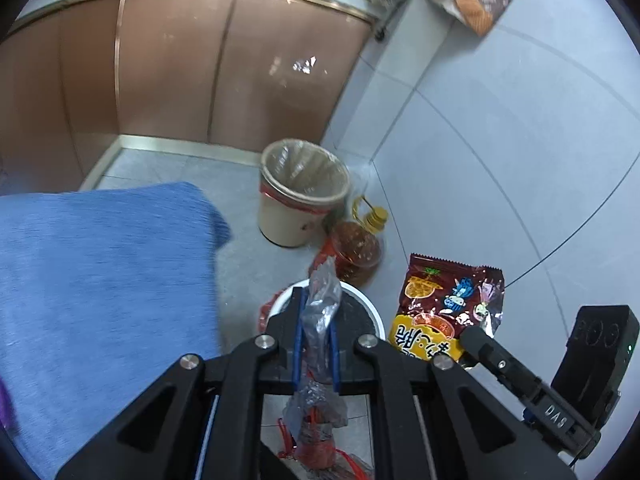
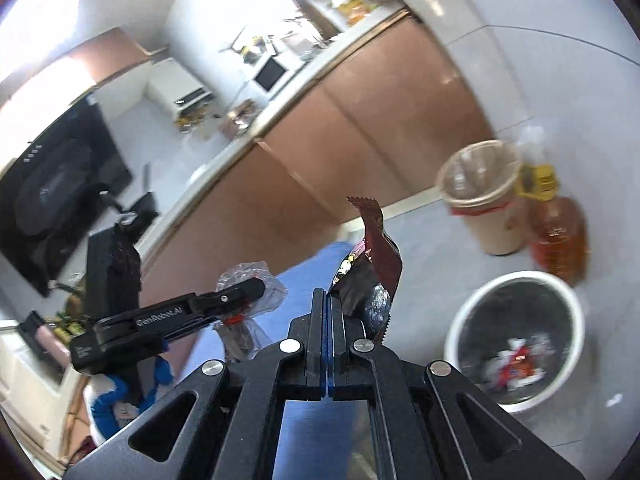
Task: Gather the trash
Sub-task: 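Carry both items over the trash bin and open both tools to drop them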
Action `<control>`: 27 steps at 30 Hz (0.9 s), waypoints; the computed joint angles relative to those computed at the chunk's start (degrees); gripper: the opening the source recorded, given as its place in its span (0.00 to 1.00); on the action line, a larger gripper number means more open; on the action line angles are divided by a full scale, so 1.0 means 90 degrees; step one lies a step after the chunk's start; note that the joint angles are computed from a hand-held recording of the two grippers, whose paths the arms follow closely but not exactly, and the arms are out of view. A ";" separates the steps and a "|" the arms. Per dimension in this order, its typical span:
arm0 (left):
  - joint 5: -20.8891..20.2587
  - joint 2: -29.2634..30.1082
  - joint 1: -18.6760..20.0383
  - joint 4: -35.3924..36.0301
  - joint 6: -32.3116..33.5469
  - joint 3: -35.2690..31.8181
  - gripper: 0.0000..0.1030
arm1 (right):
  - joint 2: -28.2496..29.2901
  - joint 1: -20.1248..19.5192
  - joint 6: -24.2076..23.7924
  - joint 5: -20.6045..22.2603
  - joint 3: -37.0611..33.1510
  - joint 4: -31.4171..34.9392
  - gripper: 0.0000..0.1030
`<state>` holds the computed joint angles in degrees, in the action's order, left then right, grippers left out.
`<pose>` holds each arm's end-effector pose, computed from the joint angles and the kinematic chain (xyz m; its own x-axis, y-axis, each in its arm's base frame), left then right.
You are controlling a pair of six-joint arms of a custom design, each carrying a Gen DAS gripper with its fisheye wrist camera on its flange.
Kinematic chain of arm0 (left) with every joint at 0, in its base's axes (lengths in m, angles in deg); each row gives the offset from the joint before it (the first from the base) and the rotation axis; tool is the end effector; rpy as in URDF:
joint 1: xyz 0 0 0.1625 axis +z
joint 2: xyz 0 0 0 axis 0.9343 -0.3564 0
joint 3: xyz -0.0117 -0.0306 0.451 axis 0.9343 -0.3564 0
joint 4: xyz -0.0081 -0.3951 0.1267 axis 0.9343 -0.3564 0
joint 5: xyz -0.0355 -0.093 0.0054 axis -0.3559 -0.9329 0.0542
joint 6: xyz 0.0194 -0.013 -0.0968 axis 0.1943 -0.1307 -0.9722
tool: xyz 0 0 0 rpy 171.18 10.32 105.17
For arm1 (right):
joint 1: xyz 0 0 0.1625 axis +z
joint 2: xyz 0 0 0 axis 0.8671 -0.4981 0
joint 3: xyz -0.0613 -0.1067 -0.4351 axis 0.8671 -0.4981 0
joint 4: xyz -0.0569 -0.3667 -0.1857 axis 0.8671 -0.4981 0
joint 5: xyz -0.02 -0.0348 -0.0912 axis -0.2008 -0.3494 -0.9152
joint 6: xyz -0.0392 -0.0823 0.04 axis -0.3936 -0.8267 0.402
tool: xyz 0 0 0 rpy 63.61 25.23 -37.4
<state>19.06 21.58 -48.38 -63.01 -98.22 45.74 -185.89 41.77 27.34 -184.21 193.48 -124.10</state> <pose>-0.4526 -0.3707 0.1891 -0.8632 0.3159 -0.3938 0.4612 0.8108 -0.3604 0.1765 -0.2604 0.3665 -0.9940 -0.0809 0.0731 -0.1078 0.6276 -0.7710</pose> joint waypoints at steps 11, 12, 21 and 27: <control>-0.0228 0.1605 0.0551 -0.0811 0.0586 -0.0620 0.10 | 0.0051 -0.2134 -0.0909 0.0471 0.0381 -0.0313 0.00; -0.0209 0.1733 0.0588 -0.0854 0.0615 -0.0666 0.10 | 0.0107 -0.2304 -0.0966 0.0527 0.0404 -0.0372 0.00; -0.0079 0.2545 0.0843 -0.1163 0.0834 -0.0886 0.11 | 0.0957 -0.2926 -0.1193 0.0396 0.0447 -0.1066 0.01; -0.0305 0.2644 0.0955 -0.1442 0.0879 -0.0793 0.39 | 0.1471 -0.3034 -0.1293 0.0062 0.0470 -0.1456 0.04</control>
